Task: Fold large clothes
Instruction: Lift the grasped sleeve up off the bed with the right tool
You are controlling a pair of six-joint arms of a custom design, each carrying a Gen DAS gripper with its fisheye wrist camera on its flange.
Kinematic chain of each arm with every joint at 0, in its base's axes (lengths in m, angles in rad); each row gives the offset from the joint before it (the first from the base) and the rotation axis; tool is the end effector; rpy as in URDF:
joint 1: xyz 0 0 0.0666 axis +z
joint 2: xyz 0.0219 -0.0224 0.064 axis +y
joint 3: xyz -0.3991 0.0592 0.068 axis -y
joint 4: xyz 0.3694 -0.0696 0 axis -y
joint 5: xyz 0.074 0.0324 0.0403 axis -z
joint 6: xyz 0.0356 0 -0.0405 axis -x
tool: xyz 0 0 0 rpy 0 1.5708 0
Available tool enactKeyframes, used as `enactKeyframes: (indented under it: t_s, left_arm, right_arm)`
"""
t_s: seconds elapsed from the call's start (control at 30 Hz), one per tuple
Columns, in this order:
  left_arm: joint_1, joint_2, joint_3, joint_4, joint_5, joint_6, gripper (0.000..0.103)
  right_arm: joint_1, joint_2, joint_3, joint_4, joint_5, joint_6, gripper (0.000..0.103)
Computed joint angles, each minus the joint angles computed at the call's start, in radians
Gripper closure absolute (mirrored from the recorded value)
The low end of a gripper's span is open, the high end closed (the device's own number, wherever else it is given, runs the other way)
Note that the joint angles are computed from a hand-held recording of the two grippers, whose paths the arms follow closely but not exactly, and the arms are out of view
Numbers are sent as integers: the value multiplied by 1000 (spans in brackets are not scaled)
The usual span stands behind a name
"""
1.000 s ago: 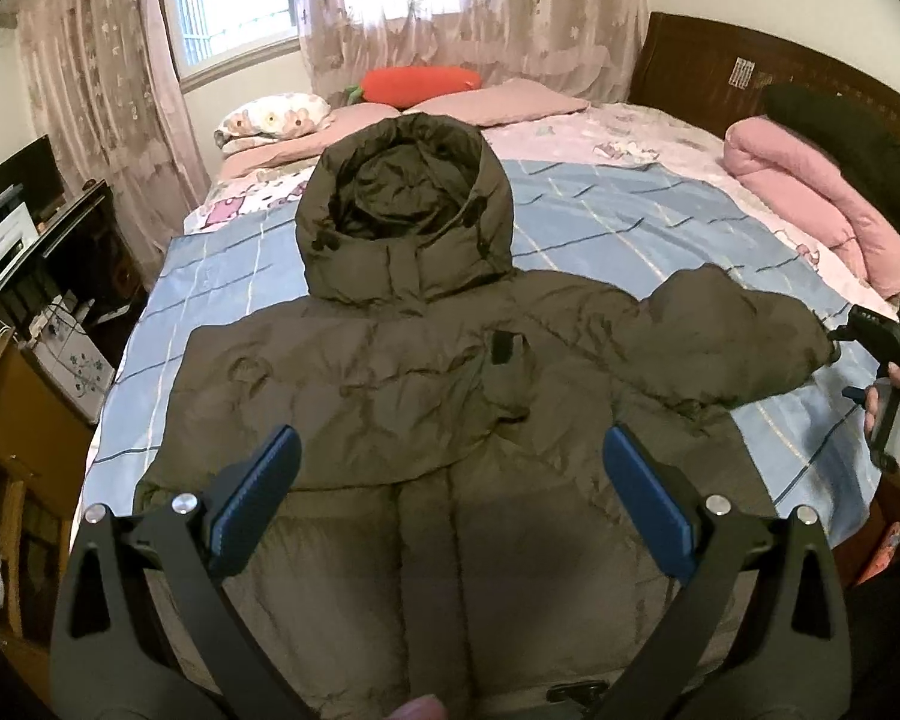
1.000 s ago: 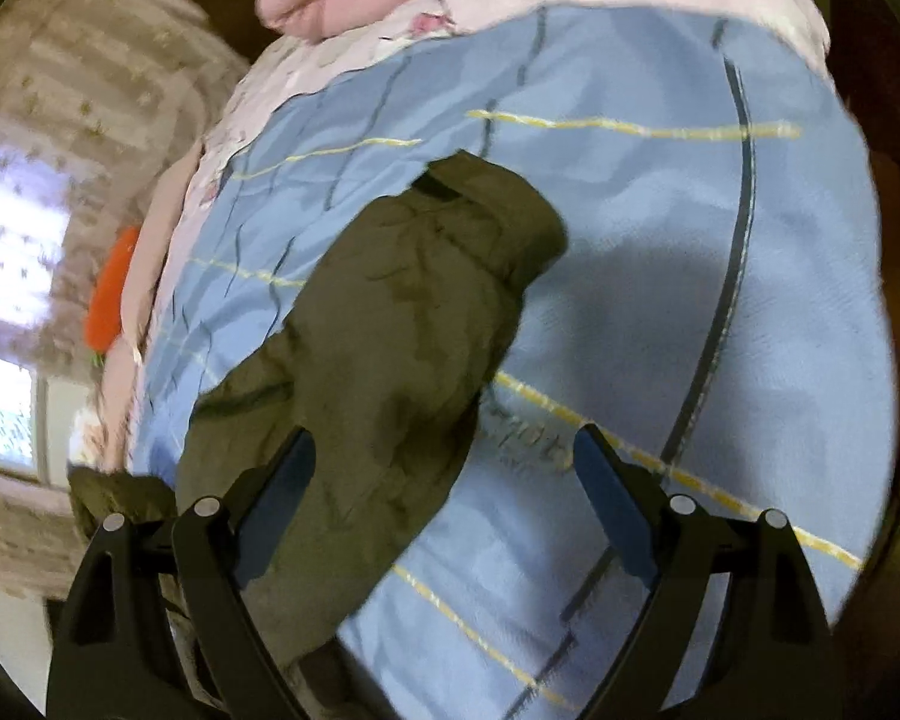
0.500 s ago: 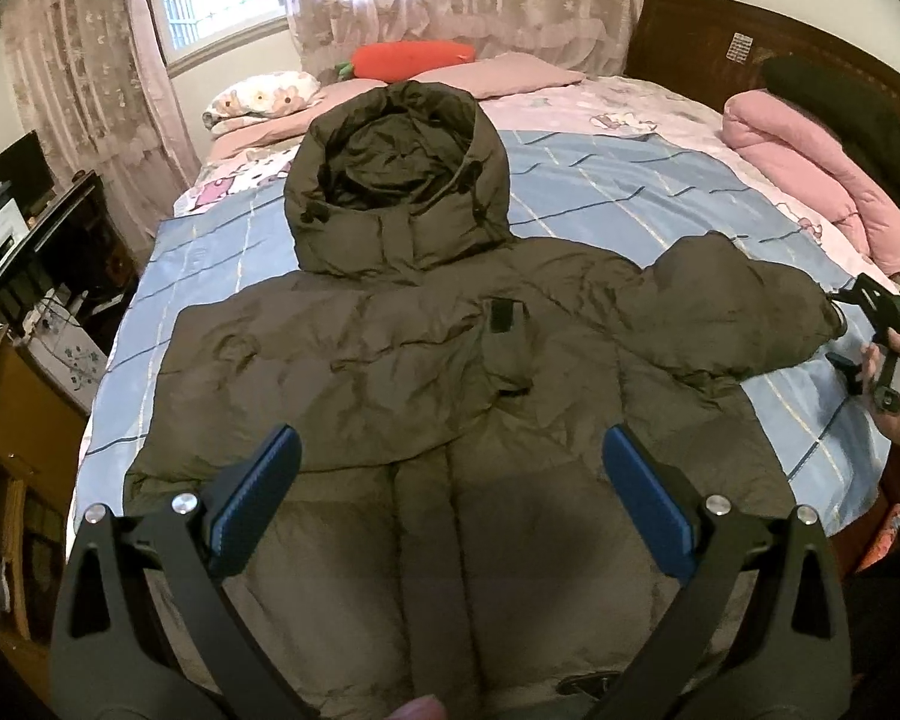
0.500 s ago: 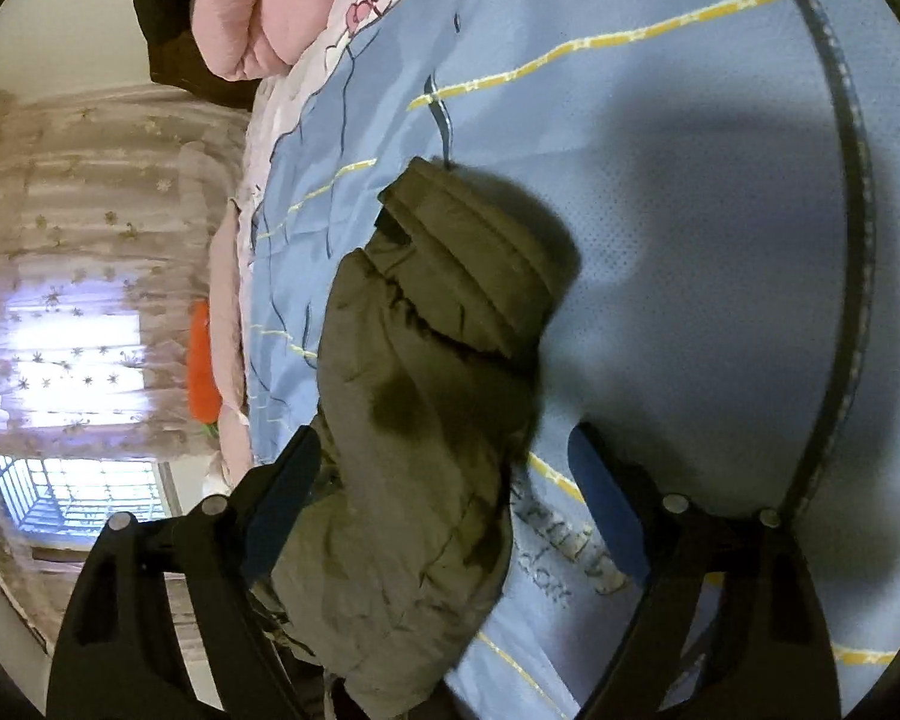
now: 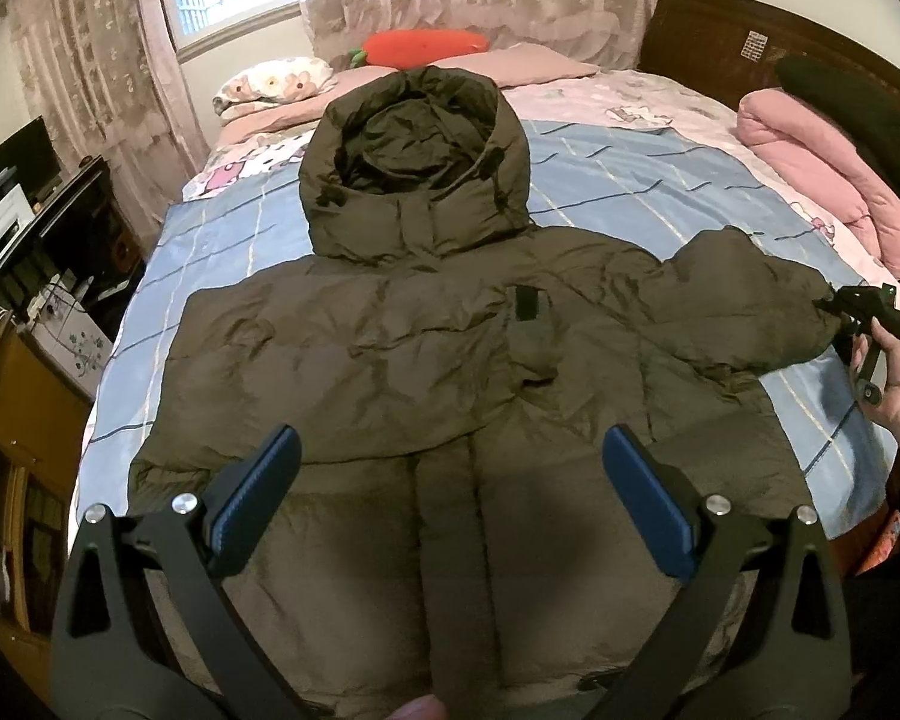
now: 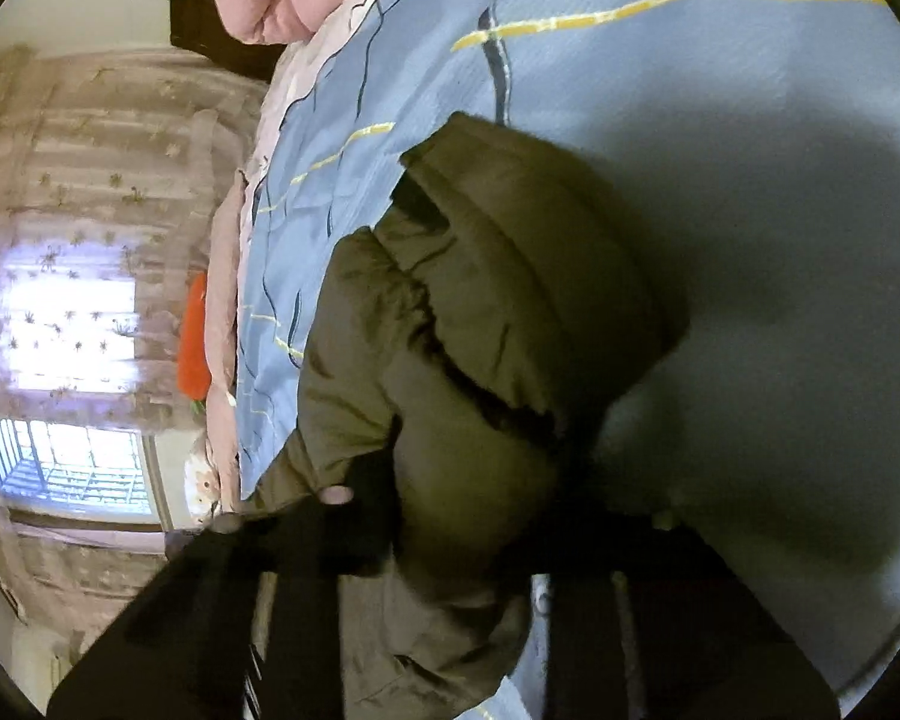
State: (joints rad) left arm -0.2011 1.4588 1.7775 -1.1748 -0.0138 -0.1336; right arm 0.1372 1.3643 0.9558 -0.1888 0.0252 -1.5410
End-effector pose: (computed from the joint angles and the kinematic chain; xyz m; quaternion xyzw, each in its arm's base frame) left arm 0.4579 -0.0933 0.5676 0.1537 0.9241 -0.0053 0.3498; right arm 0.4322 0.0584 0.3266 0.5751 0.6711 0.3406 0.3208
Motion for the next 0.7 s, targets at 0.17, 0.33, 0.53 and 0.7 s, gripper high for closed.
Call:
enactKeyframes:
  t_s: [0.17, 0.33, 0.53, 0.7]
  left_arm:
    - [4, 2, 0, 0, 3, -3, 2]
    - [8, -3, 3, 14, 12, 14, 2]
    - [19, -7, 26, 10, 29, 40, 2]
    - [40, -15, 53, 7, 53, 64, 2]
  right_arm:
    - [21, -14, 16, -7, 75, 66, 99]
    - [32, -33, 50, -36, 146, 117, 99]
    - [61, -49, 102, -92, 204, 160, 100]
    - [96, -44, 205, -187, 275, 249, 100]
